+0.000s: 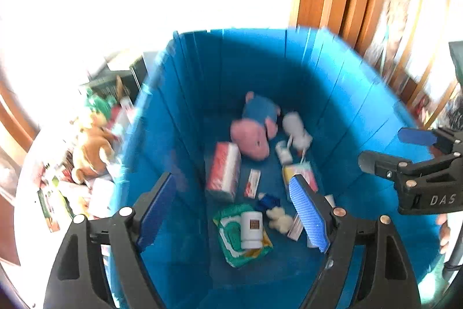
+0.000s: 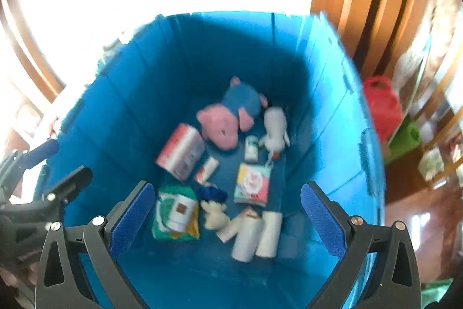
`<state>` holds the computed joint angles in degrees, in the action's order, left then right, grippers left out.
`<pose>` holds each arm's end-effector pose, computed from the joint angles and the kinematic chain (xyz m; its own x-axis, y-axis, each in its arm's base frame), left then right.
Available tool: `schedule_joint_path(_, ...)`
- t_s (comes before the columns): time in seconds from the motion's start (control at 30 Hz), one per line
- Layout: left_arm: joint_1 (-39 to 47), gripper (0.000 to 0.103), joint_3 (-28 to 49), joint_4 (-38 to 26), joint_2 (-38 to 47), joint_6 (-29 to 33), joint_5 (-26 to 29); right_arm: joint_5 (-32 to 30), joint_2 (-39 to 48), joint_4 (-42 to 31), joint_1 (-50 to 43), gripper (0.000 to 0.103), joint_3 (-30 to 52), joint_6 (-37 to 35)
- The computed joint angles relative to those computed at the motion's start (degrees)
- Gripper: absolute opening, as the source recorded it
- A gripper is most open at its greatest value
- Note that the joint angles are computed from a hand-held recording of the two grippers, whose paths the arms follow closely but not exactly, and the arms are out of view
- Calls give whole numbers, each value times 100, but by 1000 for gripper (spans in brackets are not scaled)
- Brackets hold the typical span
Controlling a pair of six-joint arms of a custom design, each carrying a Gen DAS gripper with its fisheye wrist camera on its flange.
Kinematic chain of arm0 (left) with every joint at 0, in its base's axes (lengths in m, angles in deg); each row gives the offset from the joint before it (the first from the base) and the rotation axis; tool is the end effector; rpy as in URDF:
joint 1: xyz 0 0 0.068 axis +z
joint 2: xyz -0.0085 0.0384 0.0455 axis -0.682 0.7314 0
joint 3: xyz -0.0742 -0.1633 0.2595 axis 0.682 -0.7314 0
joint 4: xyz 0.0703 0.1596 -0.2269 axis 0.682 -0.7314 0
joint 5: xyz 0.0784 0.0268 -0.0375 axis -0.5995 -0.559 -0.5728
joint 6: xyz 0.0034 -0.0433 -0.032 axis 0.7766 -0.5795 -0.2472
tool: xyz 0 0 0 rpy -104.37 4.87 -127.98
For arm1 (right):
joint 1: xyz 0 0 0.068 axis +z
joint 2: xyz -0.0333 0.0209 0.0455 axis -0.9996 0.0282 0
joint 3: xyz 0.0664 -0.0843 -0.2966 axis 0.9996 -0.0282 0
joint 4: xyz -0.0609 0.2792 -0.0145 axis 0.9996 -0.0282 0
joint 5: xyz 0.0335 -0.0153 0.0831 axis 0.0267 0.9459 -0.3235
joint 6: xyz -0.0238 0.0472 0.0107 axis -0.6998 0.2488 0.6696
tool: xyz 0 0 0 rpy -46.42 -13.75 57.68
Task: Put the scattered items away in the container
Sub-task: 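Withdraw both grippers from the crate back over the pile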
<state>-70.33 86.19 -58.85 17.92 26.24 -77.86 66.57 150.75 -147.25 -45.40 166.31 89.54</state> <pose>0.2582 -0.1297 0.3979 -0.6672 0.2477 -0.7024 0.3419 0.9397 0.0067 0.2069 0.1748 0.3797 -0.8050 0.1492 -0.5742 0.0967 0.9879 0.1211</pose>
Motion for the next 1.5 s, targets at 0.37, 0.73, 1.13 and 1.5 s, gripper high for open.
schedule_joint_path(0.37, 2284, 103, -624, -207, -1904, 779, 1114, 1526, 801, 35, 2284, 103, 1023, 1475)
schedule_joint_path(0.73, 6738, 103, -1048, -504, -1629, 3277, 3741, 1720, 3083, -174, 2963, 103, 3582, 1410)
schedule_joint_path(1.13, 8663, 103, -1283, 86, -278, 4348, 4036, 1837, 5019, -145, 3408, 103, 5738, 1090)
schedule_joint_path(1.5, 8633, 103, -2761, 1495, 157, 4352, 2740, 510, 6246, 611, 3262, 103, 6212, 30)
